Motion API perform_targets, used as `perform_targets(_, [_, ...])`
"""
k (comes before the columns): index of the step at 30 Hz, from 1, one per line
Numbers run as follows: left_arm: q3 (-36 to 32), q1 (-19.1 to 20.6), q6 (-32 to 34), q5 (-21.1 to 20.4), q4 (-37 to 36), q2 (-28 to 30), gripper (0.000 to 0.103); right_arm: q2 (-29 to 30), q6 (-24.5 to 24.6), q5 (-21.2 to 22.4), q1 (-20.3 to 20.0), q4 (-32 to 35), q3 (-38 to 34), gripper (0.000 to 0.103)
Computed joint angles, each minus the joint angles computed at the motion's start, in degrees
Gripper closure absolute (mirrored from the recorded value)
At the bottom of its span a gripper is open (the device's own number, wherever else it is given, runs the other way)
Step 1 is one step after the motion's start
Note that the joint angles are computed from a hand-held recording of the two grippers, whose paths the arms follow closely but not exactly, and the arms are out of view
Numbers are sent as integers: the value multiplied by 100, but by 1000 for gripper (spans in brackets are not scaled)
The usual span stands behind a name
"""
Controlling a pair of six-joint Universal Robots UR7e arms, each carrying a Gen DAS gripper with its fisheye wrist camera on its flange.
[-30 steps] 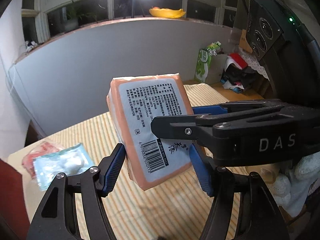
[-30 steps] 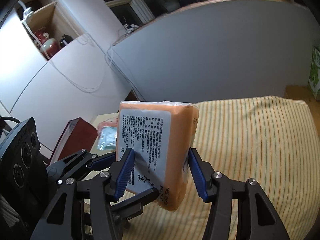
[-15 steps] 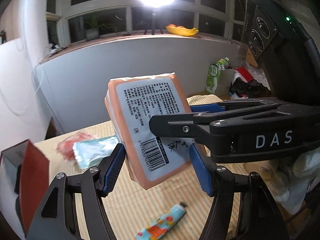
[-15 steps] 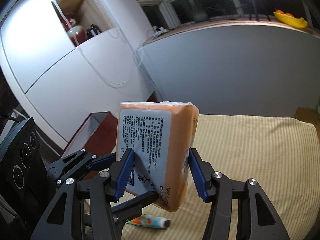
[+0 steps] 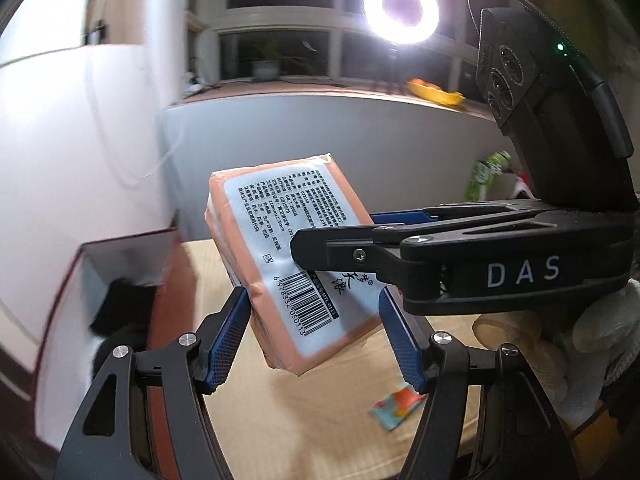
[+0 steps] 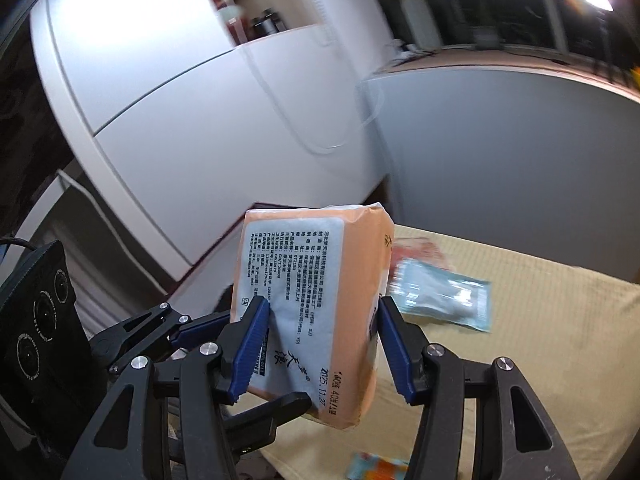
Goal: Organize soft objects
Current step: 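Lift the tan box with the left gripper into the red box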
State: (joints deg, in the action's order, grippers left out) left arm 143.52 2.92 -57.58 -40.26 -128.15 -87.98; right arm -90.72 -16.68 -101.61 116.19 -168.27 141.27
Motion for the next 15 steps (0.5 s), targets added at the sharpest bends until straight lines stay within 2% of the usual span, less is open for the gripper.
perform_targets(3, [54,-87,-502,74,839,-554,37,527,105,3,313,-105,-189,51])
perform_targets(7, [83,-326,-1479,113,2408,-1499,37,1275,246,66,637,-218,-506,51])
perform_targets(15, [19,-467,-2759,19,4399,-2510,37,2337,245,246,907,-247,-997,51])
